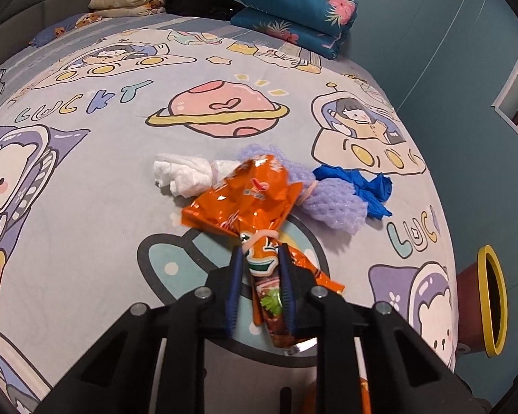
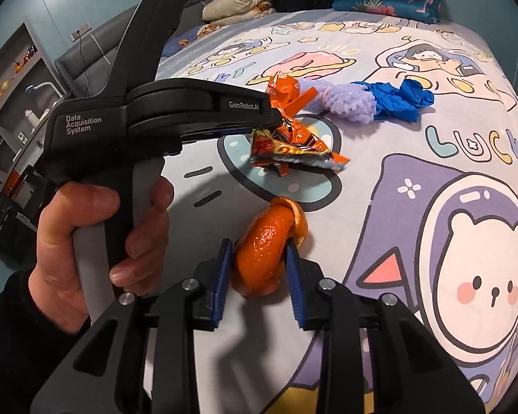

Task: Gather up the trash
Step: 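Lift the wrapper and peel and carry them toward the yellow bin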

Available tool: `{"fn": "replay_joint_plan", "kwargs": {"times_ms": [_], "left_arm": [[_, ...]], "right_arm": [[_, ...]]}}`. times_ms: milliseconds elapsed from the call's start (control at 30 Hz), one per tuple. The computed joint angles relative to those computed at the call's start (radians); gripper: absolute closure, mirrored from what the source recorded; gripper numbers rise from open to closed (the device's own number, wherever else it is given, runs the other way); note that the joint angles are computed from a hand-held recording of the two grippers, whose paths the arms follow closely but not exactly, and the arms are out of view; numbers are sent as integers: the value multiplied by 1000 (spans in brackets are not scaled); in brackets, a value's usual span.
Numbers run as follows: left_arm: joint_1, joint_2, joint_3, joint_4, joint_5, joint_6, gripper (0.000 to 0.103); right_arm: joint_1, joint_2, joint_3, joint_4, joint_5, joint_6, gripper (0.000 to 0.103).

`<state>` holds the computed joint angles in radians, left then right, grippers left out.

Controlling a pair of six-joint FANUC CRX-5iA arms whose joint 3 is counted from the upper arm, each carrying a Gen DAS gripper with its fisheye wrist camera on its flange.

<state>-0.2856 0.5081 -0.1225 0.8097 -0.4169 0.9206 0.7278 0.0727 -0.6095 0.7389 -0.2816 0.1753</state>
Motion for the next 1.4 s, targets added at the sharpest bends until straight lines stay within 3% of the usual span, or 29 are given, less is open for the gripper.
{"fn": "replay_joint_plan", "kwargs": {"times_ms": [400,900,1400], "left_arm": [[-21,-81,-91,117,66,-122,85],[-70,-148,-131,106,81,-120,85],[-191,-154,-101,103,64,-136,85]], "right_arm": [[-10,-84,-60,71,-38,-66,77],[-45,-227,-173,180,-99,-190,77],[-123,-440,-297,158,-186,-202,77]]}}
